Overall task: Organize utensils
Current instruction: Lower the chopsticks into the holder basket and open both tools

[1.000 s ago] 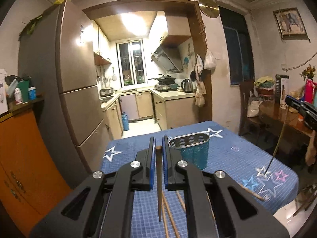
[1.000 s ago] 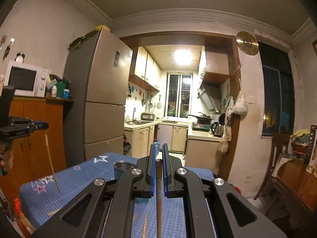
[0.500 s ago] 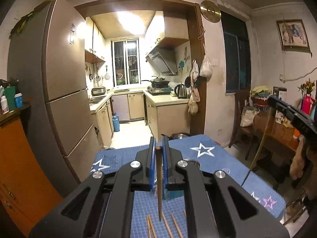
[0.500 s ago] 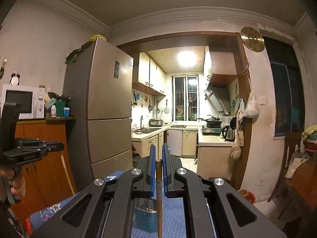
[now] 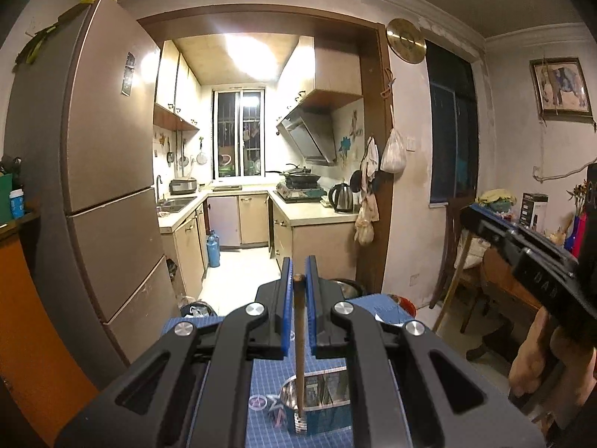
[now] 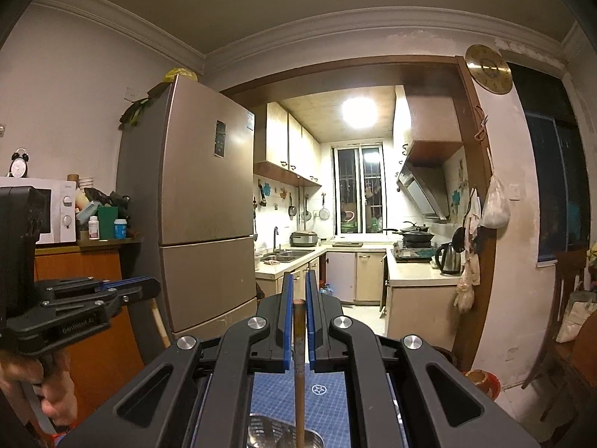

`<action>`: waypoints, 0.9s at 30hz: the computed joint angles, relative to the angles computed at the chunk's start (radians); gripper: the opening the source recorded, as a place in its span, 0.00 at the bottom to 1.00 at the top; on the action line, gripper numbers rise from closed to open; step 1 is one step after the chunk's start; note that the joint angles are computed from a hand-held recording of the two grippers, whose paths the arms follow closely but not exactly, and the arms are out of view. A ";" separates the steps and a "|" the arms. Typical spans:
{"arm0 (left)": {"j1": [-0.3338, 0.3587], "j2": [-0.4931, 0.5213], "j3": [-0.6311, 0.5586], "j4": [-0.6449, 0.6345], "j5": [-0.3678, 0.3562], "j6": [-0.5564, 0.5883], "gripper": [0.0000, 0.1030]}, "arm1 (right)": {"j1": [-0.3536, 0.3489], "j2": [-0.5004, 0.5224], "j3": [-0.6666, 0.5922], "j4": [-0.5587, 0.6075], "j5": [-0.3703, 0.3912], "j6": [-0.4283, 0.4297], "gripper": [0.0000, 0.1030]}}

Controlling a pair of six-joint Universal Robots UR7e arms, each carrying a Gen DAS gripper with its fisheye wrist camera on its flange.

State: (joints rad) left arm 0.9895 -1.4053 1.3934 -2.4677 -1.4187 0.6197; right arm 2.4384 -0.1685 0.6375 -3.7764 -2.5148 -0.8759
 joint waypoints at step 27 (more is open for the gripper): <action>0.080 0.148 0.002 -0.046 -0.006 -0.011 0.05 | -0.154 0.034 0.045 0.087 0.070 0.190 0.07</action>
